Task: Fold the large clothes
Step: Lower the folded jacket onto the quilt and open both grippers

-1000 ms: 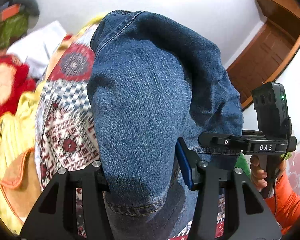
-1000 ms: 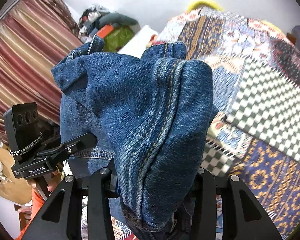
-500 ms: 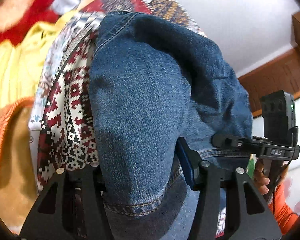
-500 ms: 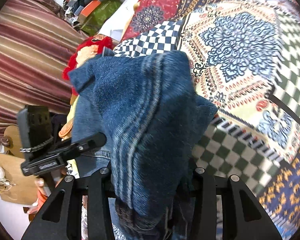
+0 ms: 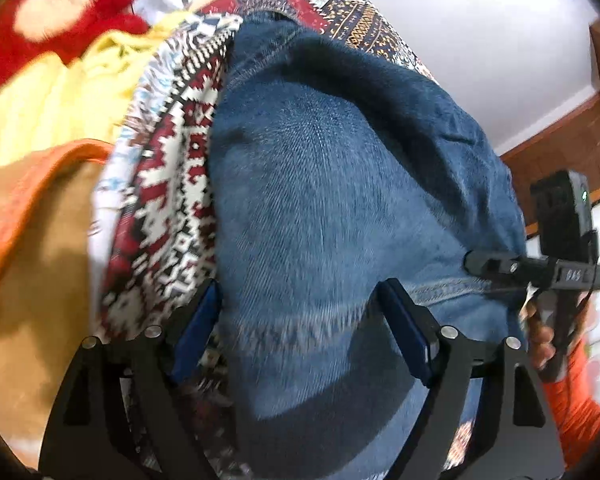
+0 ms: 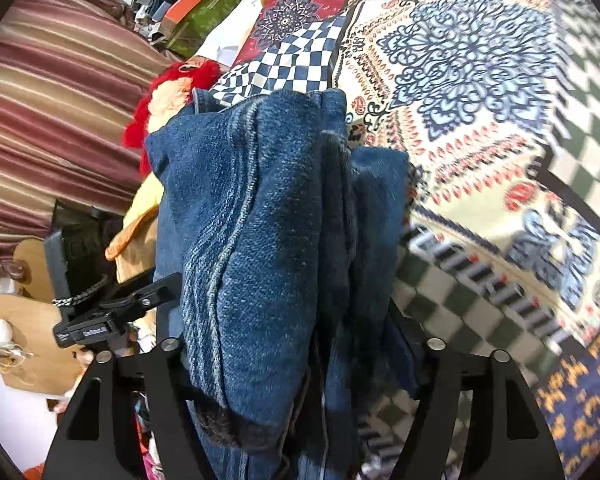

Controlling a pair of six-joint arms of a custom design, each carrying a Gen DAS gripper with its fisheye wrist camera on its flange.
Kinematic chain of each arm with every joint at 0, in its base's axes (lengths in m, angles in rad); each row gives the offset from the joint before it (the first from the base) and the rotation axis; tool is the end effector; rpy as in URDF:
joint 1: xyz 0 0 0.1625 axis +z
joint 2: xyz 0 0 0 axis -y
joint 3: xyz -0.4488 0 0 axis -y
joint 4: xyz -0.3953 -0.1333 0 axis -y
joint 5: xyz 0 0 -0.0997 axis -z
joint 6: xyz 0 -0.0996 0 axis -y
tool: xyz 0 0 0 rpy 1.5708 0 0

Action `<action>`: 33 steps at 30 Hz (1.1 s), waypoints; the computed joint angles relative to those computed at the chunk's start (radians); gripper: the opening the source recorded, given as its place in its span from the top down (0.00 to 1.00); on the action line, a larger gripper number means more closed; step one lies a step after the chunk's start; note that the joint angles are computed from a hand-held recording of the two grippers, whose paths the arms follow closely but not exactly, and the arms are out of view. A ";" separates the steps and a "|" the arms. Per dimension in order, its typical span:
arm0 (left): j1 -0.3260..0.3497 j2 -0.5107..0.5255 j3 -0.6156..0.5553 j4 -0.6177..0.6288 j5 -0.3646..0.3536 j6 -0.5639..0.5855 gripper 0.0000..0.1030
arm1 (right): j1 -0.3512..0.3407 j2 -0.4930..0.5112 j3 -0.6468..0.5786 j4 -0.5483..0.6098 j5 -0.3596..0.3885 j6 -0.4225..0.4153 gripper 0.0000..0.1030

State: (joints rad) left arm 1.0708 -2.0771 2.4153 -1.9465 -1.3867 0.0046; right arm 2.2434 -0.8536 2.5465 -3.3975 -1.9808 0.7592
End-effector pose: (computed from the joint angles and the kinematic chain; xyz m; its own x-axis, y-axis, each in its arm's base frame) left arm 0.0090 -0.2996 0.3297 -0.8638 0.4693 -0.1831 0.4831 0.8748 -0.0367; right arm 0.2962 -0.2216 0.0312 -0.9694 0.1493 0.1947 0.0687 0.9270 -0.3687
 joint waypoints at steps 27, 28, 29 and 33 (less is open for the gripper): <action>-0.296 0.258 0.103 -0.458 0.399 -0.027 0.15 | 0.132 0.011 -0.155 0.271 -0.419 -0.046 0.30; -0.296 0.277 0.111 -0.474 0.409 -0.025 0.15 | 0.115 0.019 -0.143 0.236 -0.408 -0.060 0.30; -0.297 0.286 0.117 -0.485 0.415 -0.022 0.15 | 0.103 0.026 -0.131 0.203 -0.399 -0.069 0.29; -0.324 0.263 0.130 -0.469 0.435 -0.035 0.15 | 0.096 0.012 -0.108 0.169 -0.377 -0.057 0.26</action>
State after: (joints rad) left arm 0.7468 -1.8141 2.5449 -2.4155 -0.9517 -0.0301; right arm 2.3396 -0.8419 2.4385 -3.2283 -2.3574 0.7024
